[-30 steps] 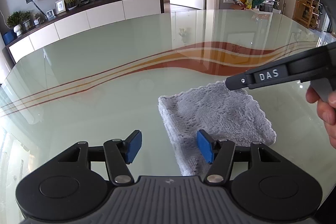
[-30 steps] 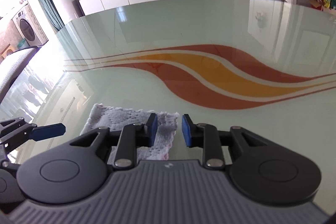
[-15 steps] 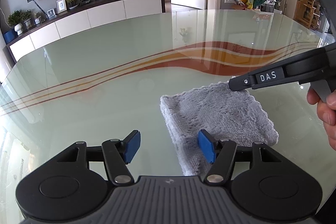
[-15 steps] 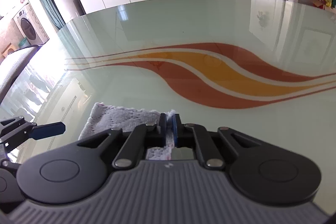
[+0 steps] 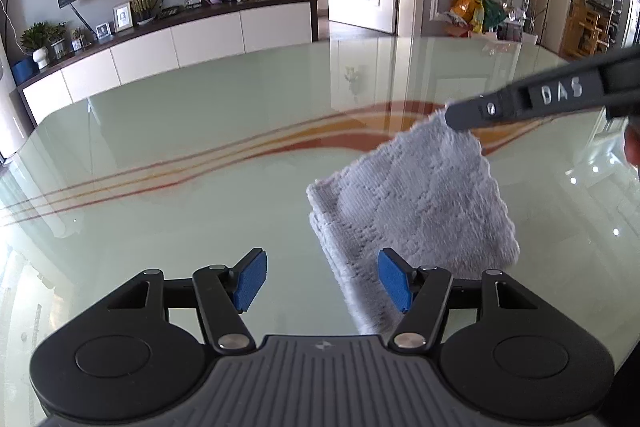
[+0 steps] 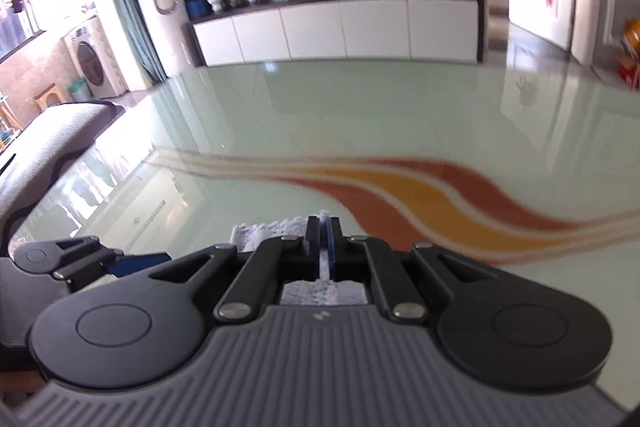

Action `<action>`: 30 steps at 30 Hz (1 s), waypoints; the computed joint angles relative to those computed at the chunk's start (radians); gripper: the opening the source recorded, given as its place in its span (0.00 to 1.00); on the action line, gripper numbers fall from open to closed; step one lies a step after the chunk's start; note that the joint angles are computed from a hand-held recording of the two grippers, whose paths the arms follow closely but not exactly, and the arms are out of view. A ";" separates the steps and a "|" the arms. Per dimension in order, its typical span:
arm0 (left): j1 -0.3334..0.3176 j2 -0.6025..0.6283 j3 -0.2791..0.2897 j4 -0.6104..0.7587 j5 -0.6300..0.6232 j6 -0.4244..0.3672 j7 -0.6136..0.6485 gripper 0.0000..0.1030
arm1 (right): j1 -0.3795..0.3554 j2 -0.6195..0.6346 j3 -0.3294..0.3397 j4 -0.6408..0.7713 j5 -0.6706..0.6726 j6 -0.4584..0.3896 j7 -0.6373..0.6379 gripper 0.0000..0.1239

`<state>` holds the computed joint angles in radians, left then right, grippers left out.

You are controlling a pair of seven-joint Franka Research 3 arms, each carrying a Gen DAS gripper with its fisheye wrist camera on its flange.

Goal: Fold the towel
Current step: 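Lift the grey towel high with the right tool, letting it hang open, then lower the towel onto the table and open the right tool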

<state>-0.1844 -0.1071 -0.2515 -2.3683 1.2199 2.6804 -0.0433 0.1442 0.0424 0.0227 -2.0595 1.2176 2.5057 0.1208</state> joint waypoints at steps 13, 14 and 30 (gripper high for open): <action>0.023 -0.109 -0.031 -0.057 -0.001 -0.036 -0.059 0.69 | 0.015 -0.119 -0.043 0.089 0.212 -0.082 -0.219 0.03; 0.024 -0.108 -0.032 -0.056 0.001 -0.034 -0.063 0.69 | 0.019 -0.105 -0.037 0.093 0.176 -0.064 -0.197 0.03; 0.030 -0.129 -0.031 -0.104 -0.040 -0.028 -0.042 0.70 | -0.010 0.241 0.023 0.228 -0.335 0.069 0.166 0.37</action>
<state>-0.1543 -0.2358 -0.2828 -2.4720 1.1800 2.6522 -0.0849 0.1344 0.2839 0.0459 -1.8312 0.8831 2.5743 0.2869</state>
